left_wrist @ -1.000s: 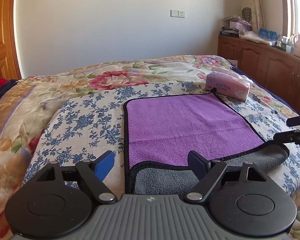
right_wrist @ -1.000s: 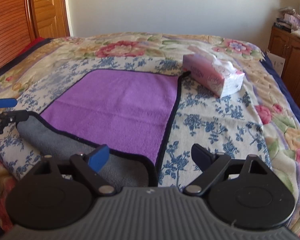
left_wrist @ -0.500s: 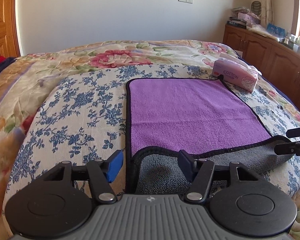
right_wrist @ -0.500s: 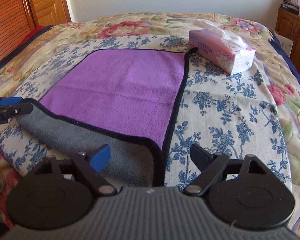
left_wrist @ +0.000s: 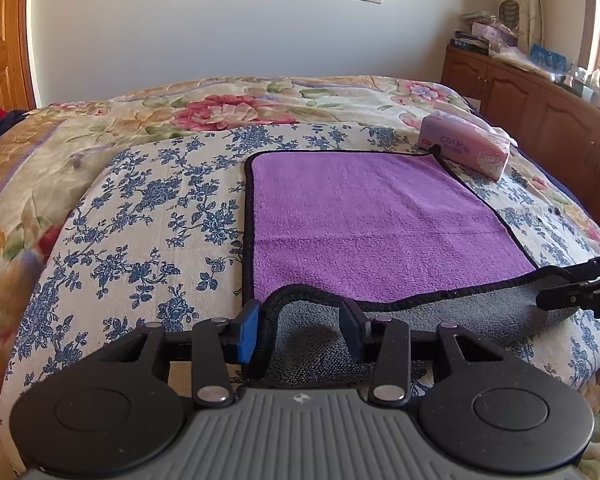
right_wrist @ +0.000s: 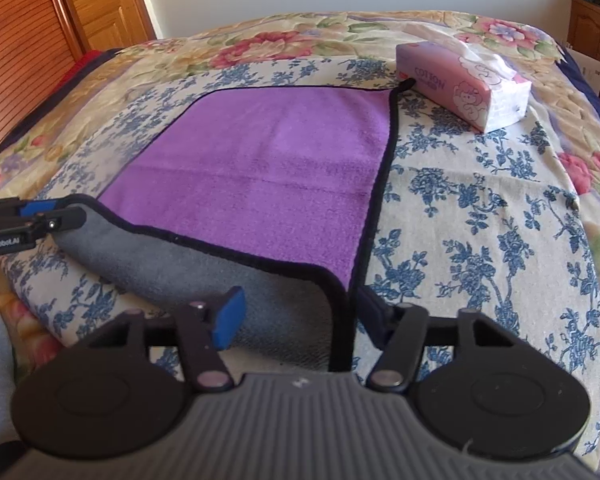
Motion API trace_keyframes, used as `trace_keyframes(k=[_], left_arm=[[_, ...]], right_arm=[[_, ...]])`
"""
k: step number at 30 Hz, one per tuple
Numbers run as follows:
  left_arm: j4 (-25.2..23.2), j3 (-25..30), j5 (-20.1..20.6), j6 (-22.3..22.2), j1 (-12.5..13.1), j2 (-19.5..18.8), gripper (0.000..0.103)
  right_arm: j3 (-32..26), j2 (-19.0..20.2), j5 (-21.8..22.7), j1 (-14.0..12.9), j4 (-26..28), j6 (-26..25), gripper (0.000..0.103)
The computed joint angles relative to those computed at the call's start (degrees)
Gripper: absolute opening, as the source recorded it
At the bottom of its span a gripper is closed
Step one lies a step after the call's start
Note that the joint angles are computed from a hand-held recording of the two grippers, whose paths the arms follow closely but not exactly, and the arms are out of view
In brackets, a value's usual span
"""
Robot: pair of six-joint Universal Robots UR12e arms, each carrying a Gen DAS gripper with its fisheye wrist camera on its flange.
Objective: Fold towel
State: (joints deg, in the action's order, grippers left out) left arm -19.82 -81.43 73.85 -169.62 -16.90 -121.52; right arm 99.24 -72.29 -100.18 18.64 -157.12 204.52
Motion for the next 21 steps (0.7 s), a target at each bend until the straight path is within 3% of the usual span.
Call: trace_keyframes(k=[5, 10, 15, 17, 21], left_arm=[[-0.1, 0.0, -0.5, 0.1, 0.1, 0.0, 0.034], [-0.2, 0.0, -0.6, 0.3, 0.0, 0.0, 0.033], [0.0, -0.2, -0.7, 0.6, 0.0, 0.1, 0.031], [-0.1, -0.2, -0.8, 0.8, 0.0, 0.1, 0.027], [-0.1, -0.3, -1.1, 1.1, 0.0, 0.2, 0.018]], right_arm=[[-0.2, 0.0, -0.6, 0.1, 0.7, -0.6, 0.049], [-0.1, 0.0, -0.8, 0.1, 0.7, -0.6, 0.031], [-0.1, -0.1, -0.8, 0.1, 0.3, -1.4, 0.020], [0.0, -0.1, -0.9, 0.1, 0.1, -1.5, 0.010], [0.1, -0.1, -1.0, 0.1, -0.6, -1.6, 0.006]])
